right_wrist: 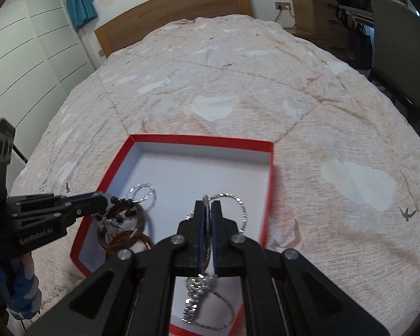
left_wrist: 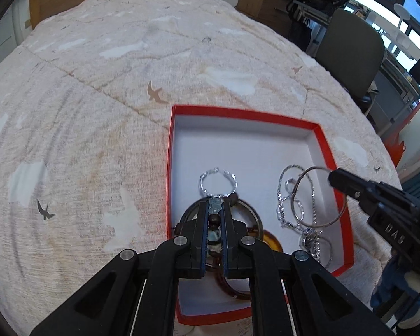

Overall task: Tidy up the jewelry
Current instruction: 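Carry the beaded bracelet and silver bangle over the red box, then open both tools to release the bracelet and bangle into the box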

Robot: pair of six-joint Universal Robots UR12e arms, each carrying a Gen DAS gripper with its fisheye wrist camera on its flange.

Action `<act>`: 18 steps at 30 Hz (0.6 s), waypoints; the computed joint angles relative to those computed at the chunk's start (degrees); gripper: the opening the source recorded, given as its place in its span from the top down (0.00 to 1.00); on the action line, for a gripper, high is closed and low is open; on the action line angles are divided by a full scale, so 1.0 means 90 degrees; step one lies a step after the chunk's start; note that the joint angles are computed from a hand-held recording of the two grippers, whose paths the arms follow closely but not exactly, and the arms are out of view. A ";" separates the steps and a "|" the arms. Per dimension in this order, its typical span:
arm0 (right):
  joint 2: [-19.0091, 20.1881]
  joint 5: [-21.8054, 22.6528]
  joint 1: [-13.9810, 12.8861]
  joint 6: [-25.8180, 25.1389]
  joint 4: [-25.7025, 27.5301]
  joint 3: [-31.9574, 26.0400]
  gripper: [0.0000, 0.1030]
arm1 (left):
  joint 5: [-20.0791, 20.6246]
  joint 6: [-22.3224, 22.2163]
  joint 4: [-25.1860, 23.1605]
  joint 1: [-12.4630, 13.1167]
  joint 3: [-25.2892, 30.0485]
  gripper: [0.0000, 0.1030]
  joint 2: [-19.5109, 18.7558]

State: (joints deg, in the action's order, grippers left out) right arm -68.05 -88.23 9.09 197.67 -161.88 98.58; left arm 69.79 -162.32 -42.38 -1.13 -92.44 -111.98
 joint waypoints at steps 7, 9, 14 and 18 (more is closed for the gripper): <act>-0.0028 0.0022 -0.0046 0.0145 0.0167 0.0117 0.95 | 0.0172 -0.0045 -0.0135 0.0004 -0.0114 0.92 0.0001; -0.0024 0.0044 -0.0049 0.0138 0.0205 0.0122 0.95 | 0.0206 -0.0092 -0.0159 0.0017 -0.0151 0.92 0.0014; -0.0021 0.0039 -0.0041 0.0116 0.0298 0.0126 0.93 | 0.0218 -0.0244 -0.0119 0.0068 -0.0321 0.90 0.0094; -0.0018 -0.0015 -0.0026 0.0152 0.0321 0.0129 0.92 | 0.0194 -0.0346 -0.0143 0.0092 -0.0390 0.89 0.0135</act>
State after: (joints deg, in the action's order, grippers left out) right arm -68.22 -88.37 8.86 199.04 -158.99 99.73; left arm 71.54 -165.44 -43.66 -0.30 -95.95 -110.76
